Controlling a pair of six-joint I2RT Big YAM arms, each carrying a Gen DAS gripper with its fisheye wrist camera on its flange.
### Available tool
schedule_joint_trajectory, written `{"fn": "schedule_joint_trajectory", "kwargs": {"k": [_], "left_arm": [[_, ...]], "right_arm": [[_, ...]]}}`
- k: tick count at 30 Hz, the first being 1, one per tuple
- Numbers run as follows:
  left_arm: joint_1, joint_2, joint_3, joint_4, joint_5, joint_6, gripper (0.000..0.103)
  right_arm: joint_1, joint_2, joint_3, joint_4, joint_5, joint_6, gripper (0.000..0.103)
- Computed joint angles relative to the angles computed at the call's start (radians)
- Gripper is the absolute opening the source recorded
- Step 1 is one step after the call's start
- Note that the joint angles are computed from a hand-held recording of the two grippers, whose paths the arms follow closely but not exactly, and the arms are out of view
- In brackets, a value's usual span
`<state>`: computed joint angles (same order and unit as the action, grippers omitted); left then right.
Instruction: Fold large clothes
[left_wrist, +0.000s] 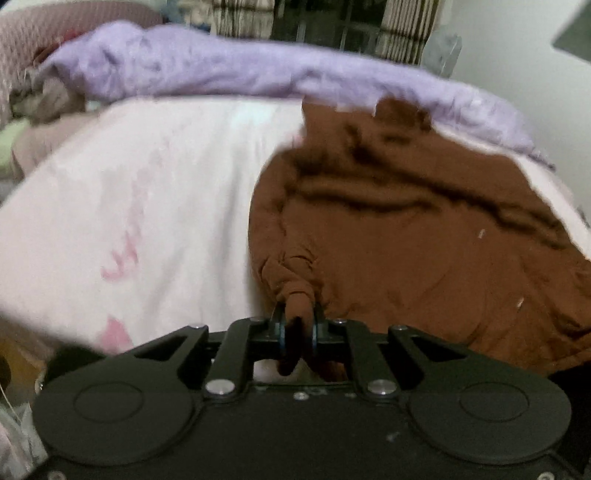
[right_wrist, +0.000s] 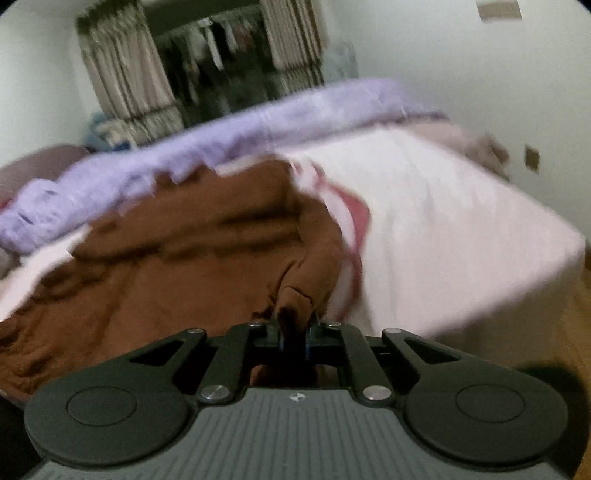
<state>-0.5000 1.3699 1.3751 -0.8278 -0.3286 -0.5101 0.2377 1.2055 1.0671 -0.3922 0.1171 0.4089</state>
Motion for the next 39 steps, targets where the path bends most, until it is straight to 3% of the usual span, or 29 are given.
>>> {"fn": "schedule_joint_trajectory", "kwargs": {"k": [3, 4, 6, 7, 9, 12, 16, 18, 22, 24, 27, 30, 32, 34, 35, 36, 37, 39], "left_arm": [[0.014, -0.004, -0.019, 0.004, 0.015, -0.007, 0.013], [0.024, -0.012, -0.020, 0.013, 0.028, -0.004, 0.018], [0.033, -0.015, -0.012, 0.032, 0.021, 0.006, 0.032], [0.035, -0.016, -0.010, 0.040, 0.008, 0.016, 0.046], [0.041, -0.016, -0.017, 0.050, 0.019, 0.013, 0.050], [0.047, 0.022, 0.000, 0.035, 0.054, 0.005, 0.052], [0.047, 0.074, 0.026, 0.027, 0.033, 0.009, 0.064], [0.054, 0.069, 0.018, 0.037, 0.035, 0.013, 0.064], [0.055, 0.029, -0.001, 0.024, -0.041, 0.008, 0.077], [0.072, 0.025, -0.008, 0.022, -0.038, 0.000, 0.076], [0.102, 0.034, -0.023, 0.030, 0.064, -0.005, 0.076], [0.085, 0.048, -0.024, 0.052, 0.036, 0.012, 0.077], [0.078, 0.048, -0.019, 0.059, 0.041, 0.021, 0.050], [0.065, 0.056, 0.003, 0.029, 0.005, 0.043, 0.037], [0.065, 0.053, 0.010, 0.025, 0.013, 0.051, 0.019], [0.077, 0.050, 0.005, 0.048, 0.059, 0.058, 0.017], [0.079, 0.045, 0.008, 0.054, 0.079, 0.056, 0.016], [0.061, 0.045, 0.034, 0.050, 0.028, 0.085, 0.014]], "right_arm": [[-0.007, 0.009, -0.010, -0.003, -0.007, 0.002, 0.013], [-0.009, 0.004, -0.011, -0.001, -0.014, 0.006, 0.016], [-0.020, -0.007, -0.011, 0.006, -0.029, 0.015, 0.040], [-0.027, -0.010, -0.011, 0.013, -0.032, 0.019, 0.045], [-0.041, -0.008, -0.015, 0.041, -0.041, 0.040, 0.060], [-0.051, 0.017, -0.006, 0.039, -0.061, 0.066, 0.062], [-0.042, 0.049, 0.002, 0.014, -0.042, 0.050, 0.069], [-0.042, 0.057, 0.005, 0.007, -0.039, 0.043, 0.072], [-0.051, 0.048, -0.007, 0.023, -0.055, 0.051, 0.073], [-0.051, 0.046, -0.009, 0.029, -0.050, 0.043, 0.075], [-0.046, 0.050, -0.004, 0.026, -0.034, 0.026, 0.078], [-0.054, 0.076, 0.021, -0.005, -0.072, 0.021, 0.079], [-0.055, 0.088, 0.027, -0.008, -0.081, 0.029, 0.081], [-0.055, 0.087, 0.028, -0.002, -0.081, 0.038, 0.077], [-0.055, 0.086, 0.030, -0.004, -0.083, 0.036, 0.056], [-0.053, 0.084, 0.033, -0.009, -0.086, 0.029, 0.024], [-0.052, 0.083, 0.040, -0.017, -0.100, 0.014, 0.019], [-0.035, 0.059, 0.037, 0.005, -0.074, 0.001, 0.016]]}}
